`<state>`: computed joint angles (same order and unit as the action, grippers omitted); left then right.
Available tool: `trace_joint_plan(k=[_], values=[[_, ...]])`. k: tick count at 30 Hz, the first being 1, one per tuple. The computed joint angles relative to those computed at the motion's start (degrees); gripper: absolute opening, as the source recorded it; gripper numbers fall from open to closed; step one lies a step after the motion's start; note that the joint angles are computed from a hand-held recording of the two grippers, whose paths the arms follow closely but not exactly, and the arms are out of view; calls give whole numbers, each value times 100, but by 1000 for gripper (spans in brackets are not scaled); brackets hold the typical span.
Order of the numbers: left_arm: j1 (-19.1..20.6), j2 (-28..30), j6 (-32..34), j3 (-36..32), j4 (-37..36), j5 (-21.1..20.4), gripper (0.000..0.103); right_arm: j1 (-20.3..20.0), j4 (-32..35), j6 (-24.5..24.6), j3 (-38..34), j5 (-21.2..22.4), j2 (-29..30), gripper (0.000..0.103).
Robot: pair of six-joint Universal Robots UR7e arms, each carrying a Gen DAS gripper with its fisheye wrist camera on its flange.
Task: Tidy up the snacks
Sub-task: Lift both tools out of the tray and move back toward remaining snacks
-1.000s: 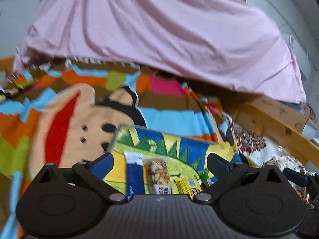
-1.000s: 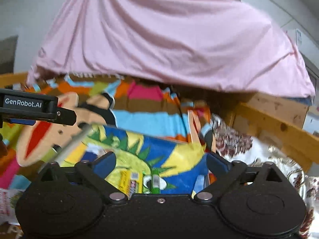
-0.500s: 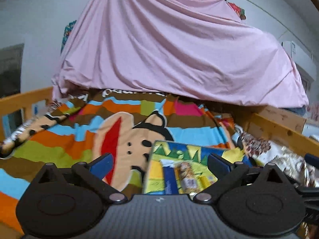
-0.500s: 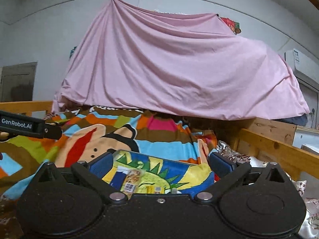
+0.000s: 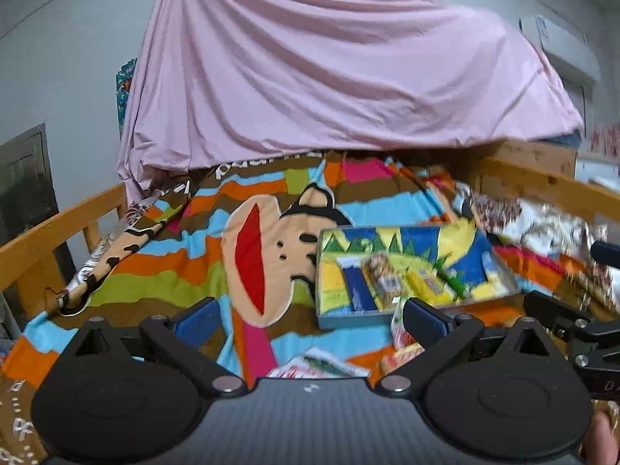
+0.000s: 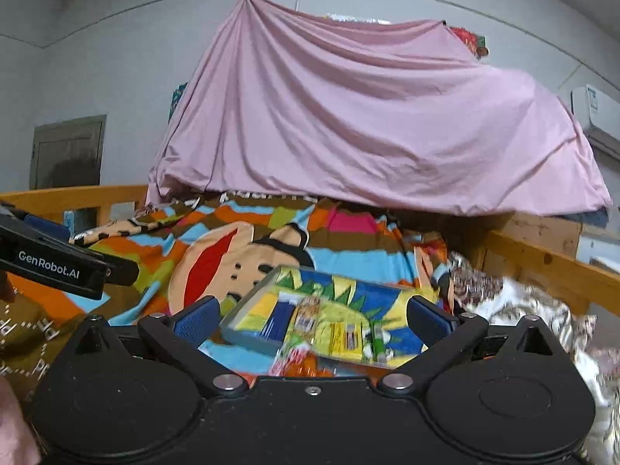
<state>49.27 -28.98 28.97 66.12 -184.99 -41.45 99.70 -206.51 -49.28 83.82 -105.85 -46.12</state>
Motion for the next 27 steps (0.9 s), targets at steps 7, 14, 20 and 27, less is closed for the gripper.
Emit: trace_joint_plan(k=[7,14,20,27], values=[[-51,-300,-304,410,492,311,102,31,249,174,353,-289,-165,102],[1,-469,-901,417,1440,361,102,25,725,390,347,-428,-198,102],[195,-515,-1768,-194,3524,-89,102,21,1157,546,254,-579,-159,102],[323,-203,-1581,-1042,4740,-206,102,14,1542,676,132,-721,-97,102]])
